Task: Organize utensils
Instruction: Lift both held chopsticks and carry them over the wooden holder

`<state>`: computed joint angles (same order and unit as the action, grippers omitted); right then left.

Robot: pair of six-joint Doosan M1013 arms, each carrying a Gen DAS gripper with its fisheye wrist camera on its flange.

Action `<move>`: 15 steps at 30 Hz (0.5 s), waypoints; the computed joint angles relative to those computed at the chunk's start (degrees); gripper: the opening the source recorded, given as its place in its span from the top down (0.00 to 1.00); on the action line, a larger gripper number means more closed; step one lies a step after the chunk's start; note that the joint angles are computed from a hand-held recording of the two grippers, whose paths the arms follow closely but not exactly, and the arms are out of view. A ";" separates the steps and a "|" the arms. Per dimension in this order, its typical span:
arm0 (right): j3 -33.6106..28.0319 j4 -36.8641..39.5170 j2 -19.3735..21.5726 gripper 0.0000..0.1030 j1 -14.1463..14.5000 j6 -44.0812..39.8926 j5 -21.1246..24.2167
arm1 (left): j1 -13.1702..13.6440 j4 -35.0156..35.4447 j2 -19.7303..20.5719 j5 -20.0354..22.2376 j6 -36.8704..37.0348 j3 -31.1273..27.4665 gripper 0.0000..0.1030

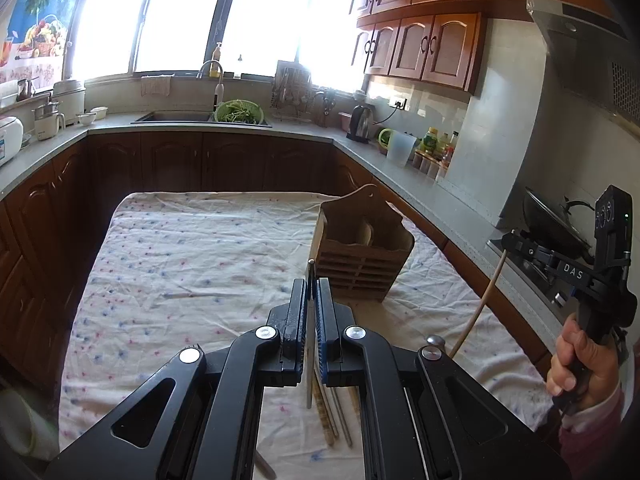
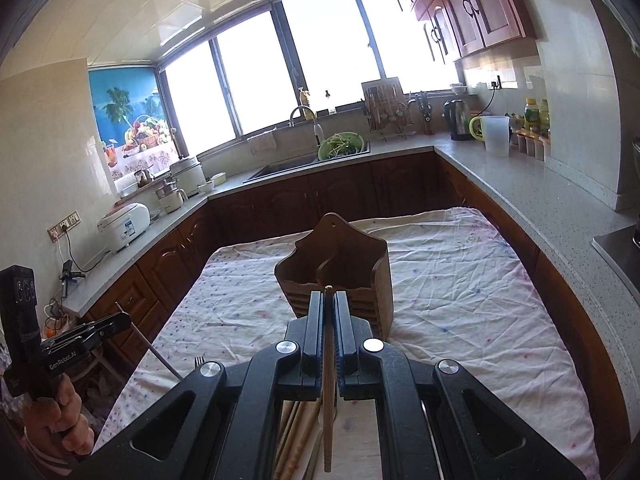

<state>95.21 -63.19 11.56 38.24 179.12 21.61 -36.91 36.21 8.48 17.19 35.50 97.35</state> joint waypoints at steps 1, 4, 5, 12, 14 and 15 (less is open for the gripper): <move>-0.23 -0.80 0.06 0.96 -0.11 0.69 0.04 | 0.06 0.35 0.10 -0.18 -0.28 -0.27 0.96; -0.95 -3.60 0.21 0.96 -0.48 3.08 0.23 | 0.15 1.81 0.48 -0.67 -1.27 -1.27 0.96; -1.27 -4.44 0.29 0.96 -0.69 3.78 0.29 | 0.22 2.25 0.67 -0.82 -1.50 -1.70 0.96; -4.14 -8.07 1.42 0.96 -1.96 6.18 0.32 | 0.65 5.53 2.10 -3.06 -3.07 -5.04 0.96; -4.95 -9.57 1.69 0.96 -2.39 7.53 0.20 | 0.78 5.43 2.68 -3.56 -2.35 -6.30 0.96; -5.42 -10.50 1.87 0.96 -2.56 8.31 0.25 | 0.84 5.63 3.00 -3.82 -2.28 -6.94 0.96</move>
<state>89.79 -73.70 13.43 35.69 187.43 21.86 -36.06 41.85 11.47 13.37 33.22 90.41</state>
